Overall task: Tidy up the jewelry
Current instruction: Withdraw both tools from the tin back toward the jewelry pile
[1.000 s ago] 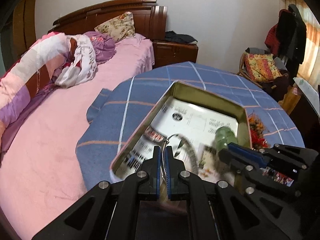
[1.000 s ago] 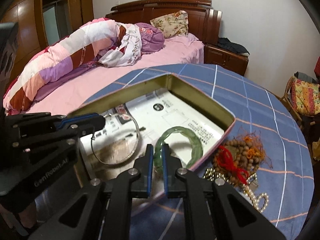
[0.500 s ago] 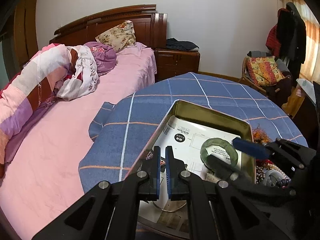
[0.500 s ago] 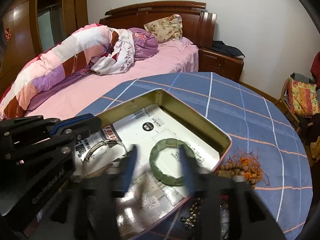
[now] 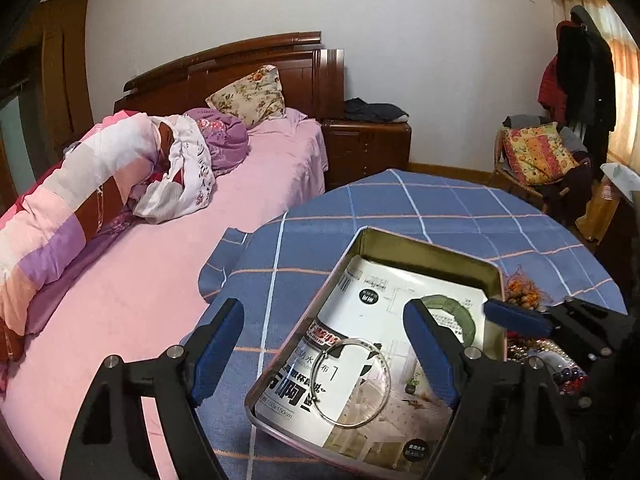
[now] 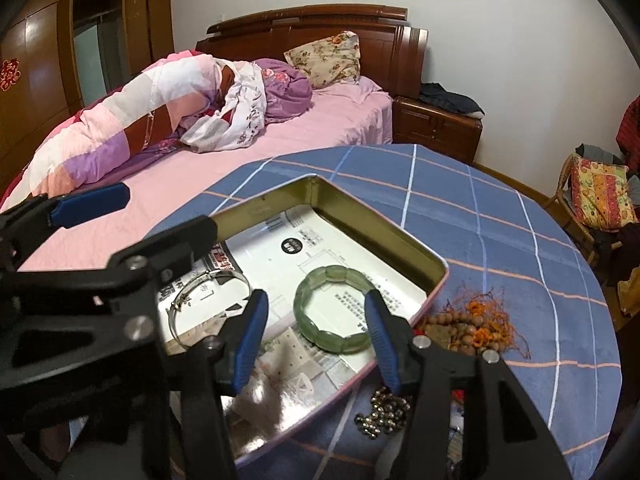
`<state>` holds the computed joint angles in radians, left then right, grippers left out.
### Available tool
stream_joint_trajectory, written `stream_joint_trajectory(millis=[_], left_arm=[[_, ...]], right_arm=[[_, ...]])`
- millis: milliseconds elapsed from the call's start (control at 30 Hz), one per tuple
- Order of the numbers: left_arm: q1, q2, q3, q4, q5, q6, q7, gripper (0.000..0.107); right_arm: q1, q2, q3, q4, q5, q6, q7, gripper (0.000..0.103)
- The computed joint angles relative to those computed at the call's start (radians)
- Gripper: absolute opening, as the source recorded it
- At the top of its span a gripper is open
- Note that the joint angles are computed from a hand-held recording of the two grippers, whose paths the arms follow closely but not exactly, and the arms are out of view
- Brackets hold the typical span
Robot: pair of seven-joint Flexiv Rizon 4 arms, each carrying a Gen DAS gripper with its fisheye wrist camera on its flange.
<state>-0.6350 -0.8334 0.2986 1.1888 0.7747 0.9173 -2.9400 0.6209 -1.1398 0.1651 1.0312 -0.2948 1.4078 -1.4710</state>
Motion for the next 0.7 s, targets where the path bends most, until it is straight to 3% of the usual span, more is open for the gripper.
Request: stream_joint_trajectory(millis=[700], left_arm=[[-0.009, 0.011, -0.011, 0.009, 0.0, -0.042, -0.012, 0.082]], right_arm=[[-0.001, 0.038, -0.038, 0.077, -0.02, 0.08, 0.053, 0.057]])
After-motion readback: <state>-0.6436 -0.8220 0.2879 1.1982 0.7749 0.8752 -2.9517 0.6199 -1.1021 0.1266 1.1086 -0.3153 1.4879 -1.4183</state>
